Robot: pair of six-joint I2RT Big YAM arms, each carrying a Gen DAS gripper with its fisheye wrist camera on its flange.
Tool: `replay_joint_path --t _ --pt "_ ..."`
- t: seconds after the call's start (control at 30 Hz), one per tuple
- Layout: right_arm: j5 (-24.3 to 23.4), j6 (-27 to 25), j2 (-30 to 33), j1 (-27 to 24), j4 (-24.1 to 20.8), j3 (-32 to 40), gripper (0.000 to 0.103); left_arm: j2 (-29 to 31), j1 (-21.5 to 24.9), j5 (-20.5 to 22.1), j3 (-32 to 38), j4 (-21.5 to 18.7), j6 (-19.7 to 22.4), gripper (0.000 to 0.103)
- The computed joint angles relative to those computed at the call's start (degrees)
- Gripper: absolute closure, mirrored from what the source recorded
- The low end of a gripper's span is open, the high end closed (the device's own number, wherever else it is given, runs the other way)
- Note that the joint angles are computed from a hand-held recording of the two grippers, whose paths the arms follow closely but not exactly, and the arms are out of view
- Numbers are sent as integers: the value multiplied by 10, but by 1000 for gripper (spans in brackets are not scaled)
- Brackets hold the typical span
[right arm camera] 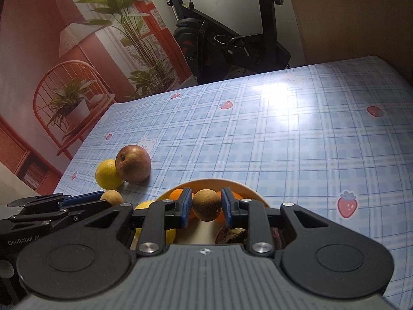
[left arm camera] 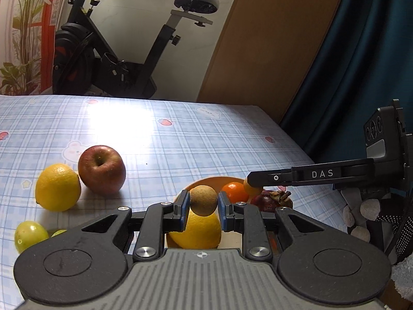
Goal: Organize fruits
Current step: 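Carry the small brown fruit with the left gripper and lower it into the plate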
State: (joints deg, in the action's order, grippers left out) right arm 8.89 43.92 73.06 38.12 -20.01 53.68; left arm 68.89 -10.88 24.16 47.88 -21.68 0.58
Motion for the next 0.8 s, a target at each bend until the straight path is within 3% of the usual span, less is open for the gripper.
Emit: replay_joint_path --t 0.13,0.37,0.8 --pt "-8 6 -5 -4 18 -12 76 26 -29 -17 14 -3 12 78" --pt "-28 16 -8 -11 45 -30 76 59 -37 -17 35 -10 9 78" --pt "-21 28 -16 -8 48 -40 75 71 -48 -22 41 -6 3 78"
